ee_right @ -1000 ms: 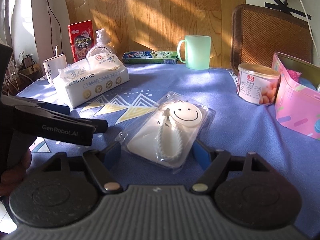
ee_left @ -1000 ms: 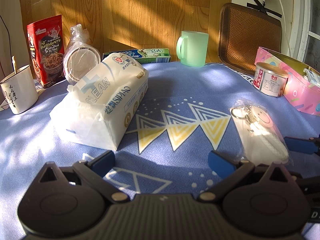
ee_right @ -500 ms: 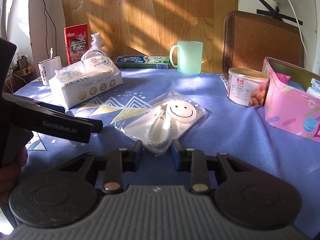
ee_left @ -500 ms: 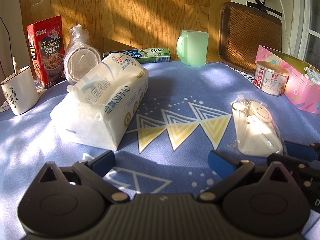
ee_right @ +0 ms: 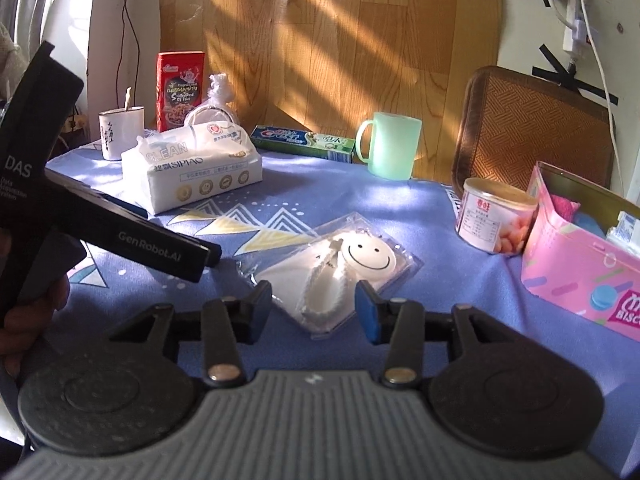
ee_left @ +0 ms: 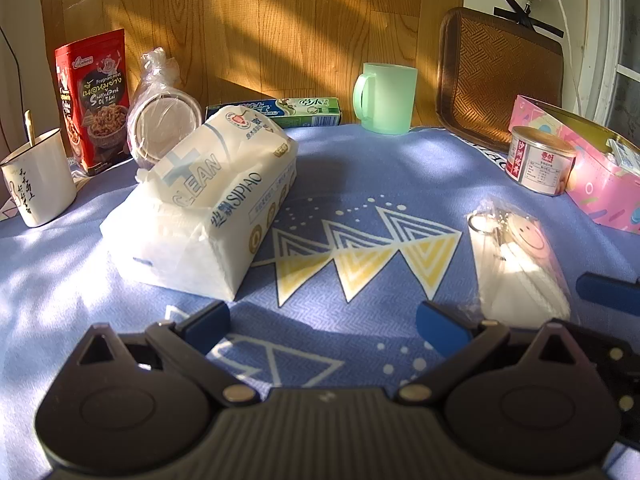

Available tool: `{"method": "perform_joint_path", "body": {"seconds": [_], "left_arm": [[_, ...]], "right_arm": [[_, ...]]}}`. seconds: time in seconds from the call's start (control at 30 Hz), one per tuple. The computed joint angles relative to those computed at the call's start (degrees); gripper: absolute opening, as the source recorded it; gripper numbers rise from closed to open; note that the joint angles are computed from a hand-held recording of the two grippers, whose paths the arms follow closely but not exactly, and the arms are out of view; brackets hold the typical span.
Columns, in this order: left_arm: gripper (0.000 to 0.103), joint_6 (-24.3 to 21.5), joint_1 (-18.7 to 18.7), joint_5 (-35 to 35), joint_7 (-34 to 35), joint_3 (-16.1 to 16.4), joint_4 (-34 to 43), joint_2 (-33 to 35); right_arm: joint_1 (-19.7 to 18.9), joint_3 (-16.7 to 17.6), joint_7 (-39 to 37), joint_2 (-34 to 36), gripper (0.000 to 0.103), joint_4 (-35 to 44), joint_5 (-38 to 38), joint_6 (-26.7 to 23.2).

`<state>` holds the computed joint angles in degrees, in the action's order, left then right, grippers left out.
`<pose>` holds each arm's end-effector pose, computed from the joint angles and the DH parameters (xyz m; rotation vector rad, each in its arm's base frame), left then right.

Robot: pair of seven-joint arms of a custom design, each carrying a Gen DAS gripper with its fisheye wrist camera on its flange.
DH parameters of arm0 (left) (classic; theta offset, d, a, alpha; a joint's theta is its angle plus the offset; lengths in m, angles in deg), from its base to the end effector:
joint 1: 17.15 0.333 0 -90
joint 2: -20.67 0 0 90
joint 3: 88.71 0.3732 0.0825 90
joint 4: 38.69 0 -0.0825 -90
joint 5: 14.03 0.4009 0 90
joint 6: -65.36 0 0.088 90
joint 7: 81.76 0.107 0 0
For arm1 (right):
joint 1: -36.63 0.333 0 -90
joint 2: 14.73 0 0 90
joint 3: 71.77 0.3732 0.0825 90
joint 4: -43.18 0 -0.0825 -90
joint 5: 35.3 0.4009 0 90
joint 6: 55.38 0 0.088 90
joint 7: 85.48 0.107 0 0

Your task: Organize soft objects

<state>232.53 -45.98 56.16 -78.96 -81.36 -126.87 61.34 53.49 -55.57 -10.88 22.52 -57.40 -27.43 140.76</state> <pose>0.6938 -0.3598 0.3121 -1.6751 1.7520 -0.8159 0.6679 0.3586 0.3679 -1.8778 1.0635 -0.5651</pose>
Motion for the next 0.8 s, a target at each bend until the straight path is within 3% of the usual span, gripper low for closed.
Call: {"method": "perform_joint_path", "body": {"seconds": [0.03,0.23,0.37,0.5,0.53,0.6,0.67,0.73,0.8], "left_arm": [[0.103,0.10,-0.03,0.06,-0.12,0.06,-0.02,-0.01],[0.103,0.89,-0.15,0.64,-1.02,0.45,-0.14,-0.09],[0.102,5.47,-0.25,3.65,-3.92,1.75,-0.24,-0.07],[0.102,7.45,0.99,1.00,1.78,-0.81,0.72,0.35],[0.102,9.04,1.89,-0.98,4.66,-2.43,1.51,0.88],[0.102,10.61,5.10,-6.16,13.94,-8.61,3.63,2.50],[0.102,8.99,9.61,-11.69,26.60,-18.15,6.76,5.27],[0.102,5.98,13.04,-16.64,38.32,-27.16,10.35,8.80],[0.100,2.79,14.73,-20.87,47.01,-33.56,13.84,12.09]], "right_arm": [[0.41,-0.51,0.22,0.03,0.032,0.34,0.50,-1.44],[-0.31,-1.14,-0.44,-2.12,0.019,-3.41,0.76,0.07],[-2.96,-0.64,0.74,-5.34,0.018,-9.62,0.27,3.01],[-8.27,1.40,3.78,-8.78,0.018,-16.66,-3.65,5.95],[-7.71,0.05,4.30,-9.72,0.019,-18.02,-3.14,6.20],[-8.26,-0.83,6.22,-11.10,0.018,-20.39,-3.20,6.99],[-9.23,-1.00,8.98,-12.02,0.020,-22.21,-3.40,8.19],[-14.28,2.54,14.05,-11.87,0.030,-23.15,-8.80,9.50],[-18.49,5.50,18.46,-11.02,0.044,-23.10,-14.99,11.39]]}}
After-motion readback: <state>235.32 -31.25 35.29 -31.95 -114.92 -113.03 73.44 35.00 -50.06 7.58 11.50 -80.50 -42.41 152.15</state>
